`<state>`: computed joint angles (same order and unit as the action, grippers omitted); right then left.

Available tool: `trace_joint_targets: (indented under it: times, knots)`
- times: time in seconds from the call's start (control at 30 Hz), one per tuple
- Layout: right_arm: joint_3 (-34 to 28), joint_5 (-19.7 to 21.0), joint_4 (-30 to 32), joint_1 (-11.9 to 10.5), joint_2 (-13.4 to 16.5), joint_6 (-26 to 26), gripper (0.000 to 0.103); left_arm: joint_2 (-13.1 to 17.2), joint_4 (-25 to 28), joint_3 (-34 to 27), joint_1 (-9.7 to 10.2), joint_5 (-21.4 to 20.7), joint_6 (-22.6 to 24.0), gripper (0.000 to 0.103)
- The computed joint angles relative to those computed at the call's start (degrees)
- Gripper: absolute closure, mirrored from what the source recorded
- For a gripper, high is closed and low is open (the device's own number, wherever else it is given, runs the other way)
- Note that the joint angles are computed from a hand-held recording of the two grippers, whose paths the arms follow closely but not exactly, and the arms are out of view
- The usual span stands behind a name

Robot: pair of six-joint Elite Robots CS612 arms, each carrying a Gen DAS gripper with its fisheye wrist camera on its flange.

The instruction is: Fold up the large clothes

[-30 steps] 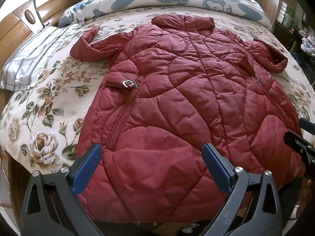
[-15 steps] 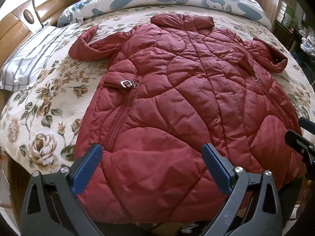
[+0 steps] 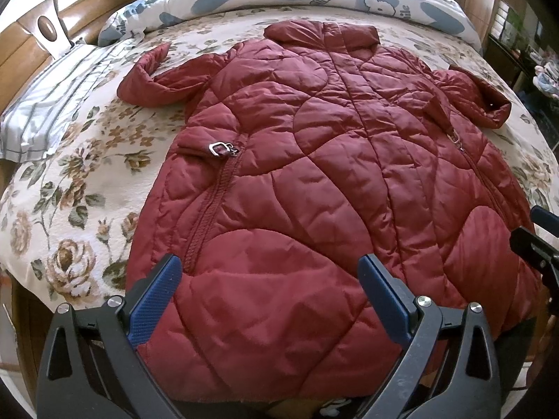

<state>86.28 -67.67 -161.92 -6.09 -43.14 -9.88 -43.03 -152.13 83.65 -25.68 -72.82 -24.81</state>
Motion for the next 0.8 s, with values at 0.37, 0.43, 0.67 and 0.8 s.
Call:
trace_joint_targets:
  times: [0.37, 0.43, 0.67, 0.8]
  knots:
    - [-1.44, 0.41, -1.16, -1.06, 1.02, 1.51, 0.000, 0.87, 5.53, -3.02, 0.79, -0.71, 0.83, 0.001]
    - [-2.08, 0.41, -1.18, -1.39, 1.40, 2.02, 0.000, 1.21, 6.16, -3.76, 0.99, -0.96, 0.92, 0.001]
    - [-5.25, -1.32, -1.33, -2.65, 3.17, 4.25, 0.001, 2.56, 6.74, -6.35, 1.93, -2.73, 0.37, 0.002]
    - [-7.52, -3.19, -1.90, -3.31, 4.37, 5.56, 0.001, 3.44, 7.69, -8.14, 2.35, -2.40, -0.14, 0.001]
